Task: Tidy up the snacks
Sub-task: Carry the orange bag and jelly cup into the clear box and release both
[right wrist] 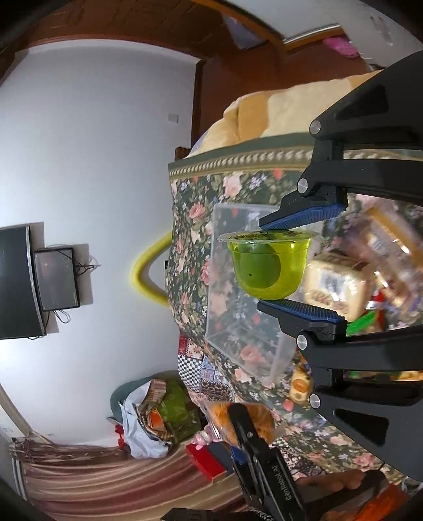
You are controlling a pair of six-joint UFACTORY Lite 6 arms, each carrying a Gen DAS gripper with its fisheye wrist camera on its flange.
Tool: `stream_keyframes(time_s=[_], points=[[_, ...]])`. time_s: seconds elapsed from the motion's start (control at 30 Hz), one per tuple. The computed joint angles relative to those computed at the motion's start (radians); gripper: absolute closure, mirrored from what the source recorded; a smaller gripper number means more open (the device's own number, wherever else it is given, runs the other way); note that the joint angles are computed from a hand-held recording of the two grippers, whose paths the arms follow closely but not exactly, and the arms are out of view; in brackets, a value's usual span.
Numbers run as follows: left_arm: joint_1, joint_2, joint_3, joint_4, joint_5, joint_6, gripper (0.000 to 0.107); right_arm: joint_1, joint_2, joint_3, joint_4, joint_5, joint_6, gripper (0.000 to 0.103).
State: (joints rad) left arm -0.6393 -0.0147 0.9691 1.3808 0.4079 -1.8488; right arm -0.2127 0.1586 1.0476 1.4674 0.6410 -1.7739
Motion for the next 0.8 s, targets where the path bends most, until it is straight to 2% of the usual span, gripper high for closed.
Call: stream_keyframes(time_s=[0.13, 0.27, 0.43, 0.6, 0.67, 0.8], points=[[0.032, 0.114, 0.092, 0.009, -0.027, 0.03, 0.055, 0.056, 0.087, 0.083, -0.018, -0.033, 0.051, 0.064], [0.081, 0.249, 0.201, -0.063, -0.086, 0.125, 0.055, 0.094, 0.176, 0.17, -0.074, -0.069, 0.116, 0.064], [0.137, 0.391, 0.327, -0.247, -0.138, 0.323, 0.055, 0.136, 0.326, 0.332, -0.242, -0.108, 0.291, 0.064], [0.17, 0.533, 0.471, -0.566, -0.138, 0.663, 0.055, 0.168, 0.453, 0.469, -0.437, -0.128, 0.469, 0.064], [0.174, 0.576, 0.517, -0.639, -0.128, 0.752, 0.054, 0.176, 0.488, 0.509, -0.491, -0.124, 0.517, 0.064], [0.172, 0.635, 0.581, -0.674, -0.108, 0.825, 0.054, 0.193, 0.551, 0.576, -0.573, -0.108, 0.591, 0.064]])
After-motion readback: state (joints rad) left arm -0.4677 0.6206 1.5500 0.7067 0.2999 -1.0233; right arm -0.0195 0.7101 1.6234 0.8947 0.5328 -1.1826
